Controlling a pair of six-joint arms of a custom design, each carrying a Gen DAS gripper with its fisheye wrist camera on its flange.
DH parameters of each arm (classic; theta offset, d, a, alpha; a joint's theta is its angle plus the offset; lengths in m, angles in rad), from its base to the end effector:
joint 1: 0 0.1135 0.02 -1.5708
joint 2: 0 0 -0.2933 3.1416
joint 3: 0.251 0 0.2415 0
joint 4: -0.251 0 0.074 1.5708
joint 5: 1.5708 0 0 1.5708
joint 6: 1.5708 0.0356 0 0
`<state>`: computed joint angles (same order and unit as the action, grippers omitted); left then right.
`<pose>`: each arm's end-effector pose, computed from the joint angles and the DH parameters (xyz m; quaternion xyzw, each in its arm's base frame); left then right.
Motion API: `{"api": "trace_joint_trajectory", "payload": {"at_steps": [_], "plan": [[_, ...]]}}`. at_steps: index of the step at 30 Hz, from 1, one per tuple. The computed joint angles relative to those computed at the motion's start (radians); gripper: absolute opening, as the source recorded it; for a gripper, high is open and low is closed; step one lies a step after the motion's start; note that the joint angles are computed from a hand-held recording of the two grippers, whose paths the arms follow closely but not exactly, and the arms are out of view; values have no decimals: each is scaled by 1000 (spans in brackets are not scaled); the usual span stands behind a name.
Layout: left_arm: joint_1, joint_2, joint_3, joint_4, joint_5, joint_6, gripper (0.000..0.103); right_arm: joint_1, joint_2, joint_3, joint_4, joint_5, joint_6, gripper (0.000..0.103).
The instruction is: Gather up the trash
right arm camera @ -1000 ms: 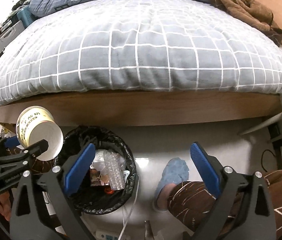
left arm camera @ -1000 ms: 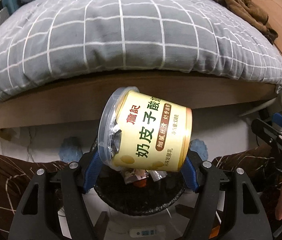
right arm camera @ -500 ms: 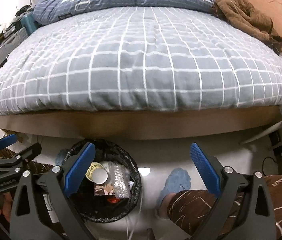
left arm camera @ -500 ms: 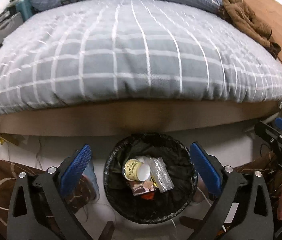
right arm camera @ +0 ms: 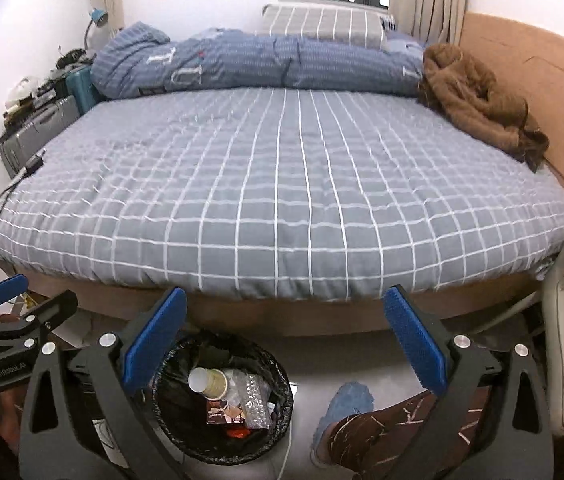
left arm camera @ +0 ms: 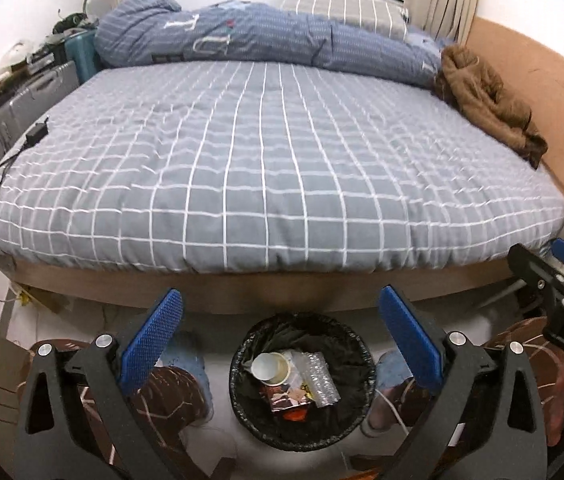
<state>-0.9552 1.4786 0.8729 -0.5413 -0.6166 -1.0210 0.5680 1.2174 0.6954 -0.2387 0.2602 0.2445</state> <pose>0.1680 -0.2019 0.2278 -0.0944 0.9289 -0.0041 0.3580 0.1986 0.1158 0.2493 -0.0963 0.9077 0.0449 0.4061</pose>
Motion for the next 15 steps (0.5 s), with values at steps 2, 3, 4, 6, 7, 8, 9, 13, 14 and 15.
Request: {"api": "trace_joint_trajectory", "payload": {"at_steps": [2, 3, 4, 6, 7, 8, 9, 13, 14, 15], "plan": [[-41, -27, 39, -95, -30, -48, 97, 22, -44, 14, -52, 23, 16, 95], [-60, -34, 56, -132, -46, -64, 97, 28, -67, 24, -83, 24, 26, 95], [-74, -43, 69, -161, -58, -78, 97, 36, -86, 28, -103, 25, 36, 95], [-107, -56, 101, -227, -79, -113, 97, 57, -121, 37, -145, 48, 47, 95], [-118, -59, 110, -243, -83, -122, 97, 73, -133, 40, -160, 65, 55, 95], [-135, -64, 122, -271, -95, -142, 97, 85, -146, 44, -177, 76, 60, 95], [-146, -68, 126, -286, -101, -155, 97, 91, -153, 47, -187, 79, 64, 95], [-173, -78, 141, -319, -117, -175, 97, 108, -171, 57, -224, 92, 78, 95], [-175, -79, 142, -321, -119, -176, 97, 110, -172, 58, -227, 94, 79, 95], [-175, -83, 141, -318, -119, -172, 97, 108, -173, 56, -226, 94, 80, 95]]}}
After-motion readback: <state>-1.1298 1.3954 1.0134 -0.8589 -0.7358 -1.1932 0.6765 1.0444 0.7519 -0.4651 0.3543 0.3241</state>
